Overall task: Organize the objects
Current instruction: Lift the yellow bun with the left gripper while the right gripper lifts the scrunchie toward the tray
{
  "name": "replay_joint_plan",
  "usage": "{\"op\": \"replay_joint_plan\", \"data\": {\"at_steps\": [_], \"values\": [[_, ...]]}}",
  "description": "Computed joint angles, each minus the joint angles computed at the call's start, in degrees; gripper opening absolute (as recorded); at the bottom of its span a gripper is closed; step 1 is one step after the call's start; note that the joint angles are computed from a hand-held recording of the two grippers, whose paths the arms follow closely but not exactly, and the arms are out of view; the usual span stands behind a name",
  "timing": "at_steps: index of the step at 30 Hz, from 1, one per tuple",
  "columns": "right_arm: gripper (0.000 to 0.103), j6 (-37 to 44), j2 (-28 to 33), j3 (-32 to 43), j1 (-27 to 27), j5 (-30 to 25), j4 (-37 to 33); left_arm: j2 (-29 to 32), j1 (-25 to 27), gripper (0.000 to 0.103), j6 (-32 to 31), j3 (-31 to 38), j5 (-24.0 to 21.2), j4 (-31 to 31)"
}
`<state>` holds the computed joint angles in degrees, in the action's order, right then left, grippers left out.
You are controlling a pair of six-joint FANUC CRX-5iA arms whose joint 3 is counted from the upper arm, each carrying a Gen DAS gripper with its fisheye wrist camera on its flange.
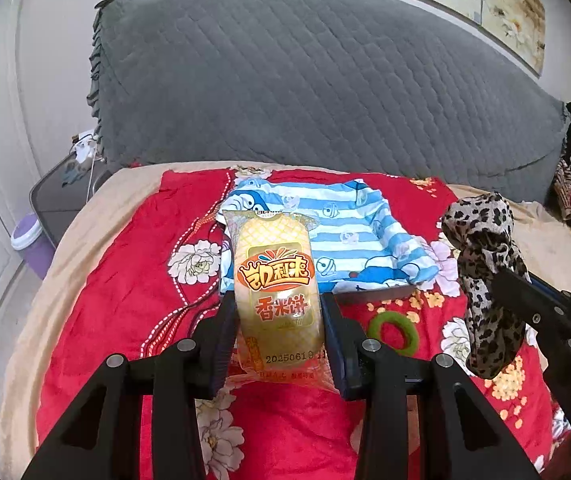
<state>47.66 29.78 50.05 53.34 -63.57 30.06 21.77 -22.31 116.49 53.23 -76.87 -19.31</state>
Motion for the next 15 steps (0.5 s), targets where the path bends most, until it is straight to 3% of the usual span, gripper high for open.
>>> {"op": "replay_joint_plan", "data": {"at_steps": [15], "values": [[0.009,5.29,11.12,17.47,-3.01,-3.84,-4.15,7.97,1.37,0.042,-2.86,10.04,-1.41,-0.20]]}}
